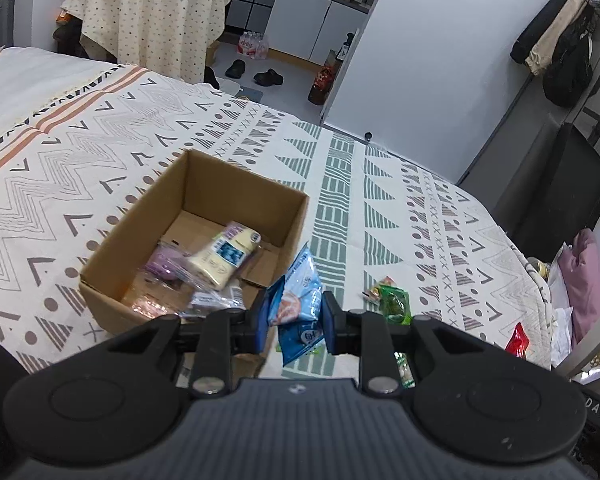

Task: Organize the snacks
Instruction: 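Carry the blue packet and red candy bar over the box with both tools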

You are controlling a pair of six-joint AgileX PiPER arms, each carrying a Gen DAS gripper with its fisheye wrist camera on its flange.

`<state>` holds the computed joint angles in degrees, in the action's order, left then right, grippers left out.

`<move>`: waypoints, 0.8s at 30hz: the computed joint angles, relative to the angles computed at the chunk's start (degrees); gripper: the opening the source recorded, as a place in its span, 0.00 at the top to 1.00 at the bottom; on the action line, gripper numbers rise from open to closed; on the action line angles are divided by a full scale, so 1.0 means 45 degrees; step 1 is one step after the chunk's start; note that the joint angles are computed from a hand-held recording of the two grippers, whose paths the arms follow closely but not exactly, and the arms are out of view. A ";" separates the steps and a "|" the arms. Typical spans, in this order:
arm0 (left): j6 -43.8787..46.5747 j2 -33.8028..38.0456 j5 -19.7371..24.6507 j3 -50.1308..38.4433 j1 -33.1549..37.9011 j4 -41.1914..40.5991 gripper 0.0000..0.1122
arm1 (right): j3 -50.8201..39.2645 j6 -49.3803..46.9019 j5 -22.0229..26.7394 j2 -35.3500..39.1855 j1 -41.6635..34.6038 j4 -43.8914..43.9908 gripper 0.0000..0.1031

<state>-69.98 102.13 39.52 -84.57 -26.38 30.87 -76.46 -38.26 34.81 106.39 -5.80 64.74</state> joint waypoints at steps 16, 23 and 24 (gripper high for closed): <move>0.1664 -0.0634 -0.1066 0.0572 0.2182 -0.1476 0.77 | -0.3336 0.3338 0.0036 0.0984 0.2582 -0.2258 0.81; 0.3373 -0.0248 -0.1246 0.0073 0.3337 -0.3055 0.77 | -0.5154 0.4955 0.0335 0.2064 0.3494 -0.3554 0.81; 0.3638 -0.0175 -0.1281 -0.0011 0.3479 -0.3305 0.77 | -0.5414 0.5190 0.0399 0.2208 0.3595 -0.3748 0.81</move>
<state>-53.61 101.35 33.75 -84.62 -10.73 16.00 -100.82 -14.90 36.61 116.33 10.38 47.87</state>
